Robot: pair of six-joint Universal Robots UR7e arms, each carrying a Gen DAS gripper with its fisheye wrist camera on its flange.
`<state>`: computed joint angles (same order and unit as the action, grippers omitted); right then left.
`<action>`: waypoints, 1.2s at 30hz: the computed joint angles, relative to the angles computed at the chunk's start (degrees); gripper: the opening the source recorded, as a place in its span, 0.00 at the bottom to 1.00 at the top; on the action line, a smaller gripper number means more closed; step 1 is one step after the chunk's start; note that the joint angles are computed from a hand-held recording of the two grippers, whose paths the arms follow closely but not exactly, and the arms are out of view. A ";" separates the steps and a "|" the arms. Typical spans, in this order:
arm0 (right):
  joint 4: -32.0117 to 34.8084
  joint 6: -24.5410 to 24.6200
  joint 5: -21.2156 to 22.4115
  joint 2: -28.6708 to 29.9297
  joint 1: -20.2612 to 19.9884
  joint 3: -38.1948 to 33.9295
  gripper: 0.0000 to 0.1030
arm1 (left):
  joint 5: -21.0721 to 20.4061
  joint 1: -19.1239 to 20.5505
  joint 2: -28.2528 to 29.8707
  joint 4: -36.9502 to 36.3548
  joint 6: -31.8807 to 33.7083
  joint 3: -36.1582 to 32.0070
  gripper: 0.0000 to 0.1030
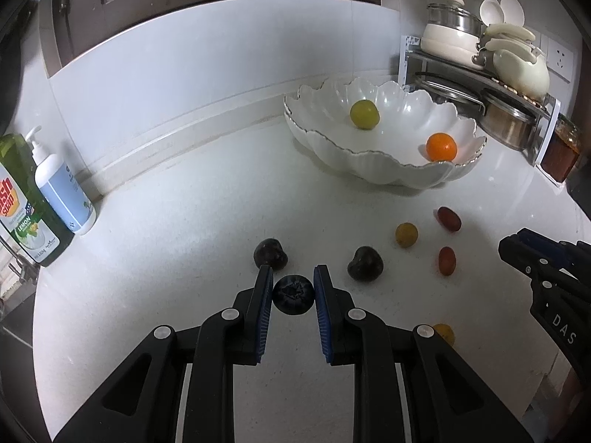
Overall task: Organize fruits
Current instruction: 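Carry the blueberry with the left tool while the right tool carries the plum over the bowl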
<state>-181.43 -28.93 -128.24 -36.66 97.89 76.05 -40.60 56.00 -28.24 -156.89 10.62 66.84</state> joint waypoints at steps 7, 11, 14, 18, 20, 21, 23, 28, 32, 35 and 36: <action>0.23 -0.49 0.12 0.04 0.19 -1.60 0.23 | -0.40 -0.35 0.75 0.78 0.39 -2.16 0.23; 0.57 -0.88 0.22 0.03 0.26 -2.69 0.23 | -0.58 -0.54 1.43 1.38 0.49 -3.76 0.23; 0.87 -0.92 0.23 0.06 0.33 -3.51 0.23 | -0.73 -0.69 2.18 1.72 1.05 -5.38 0.23; 1.49 -1.08 0.32 0.34 0.30 -5.01 0.23 | -1.01 -0.86 3.23 2.22 1.91 -7.72 0.23; 1.80 -1.16 0.41 0.44 0.28 -5.75 0.23 | -1.11 -1.00 3.85 2.38 2.37 -8.99 0.23; 1.88 -1.26 0.44 0.46 0.30 -6.04 0.23 | -1.21 -1.06 4.22 2.62 2.60 -9.84 0.23; 2.03 -1.39 0.48 0.49 0.34 -6.65 0.23 | -1.46 -1.17 4.91 3.18 2.97 -11.41 0.23; 2.40 -2.02 0.50 0.81 0.52 -8.75 0.23 | -2.24 -1.40 7.13 4.45 4.32 -16.18 0.23; 2.71 -2.49 0.48 1.13 0.59 -10.43 0.23 | -3.05 -1.54 9.01 5.99 5.09 -20.29 0.23; 3.12 -2.69 0.39 1.50 0.64 -11.86 0.23 | -3.67 -1.62 10.48 7.32 5.75 -23.45 0.23; 3.30 -2.78 0.38 1.68 0.67 -12.49 0.23 | -3.82 -1.63 10.91 7.69 5.92 -24.37 0.23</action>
<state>-178.13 -31.70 -127.86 -34.99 98.56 63.56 -44.42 54.37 -17.33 -149.19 16.55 42.46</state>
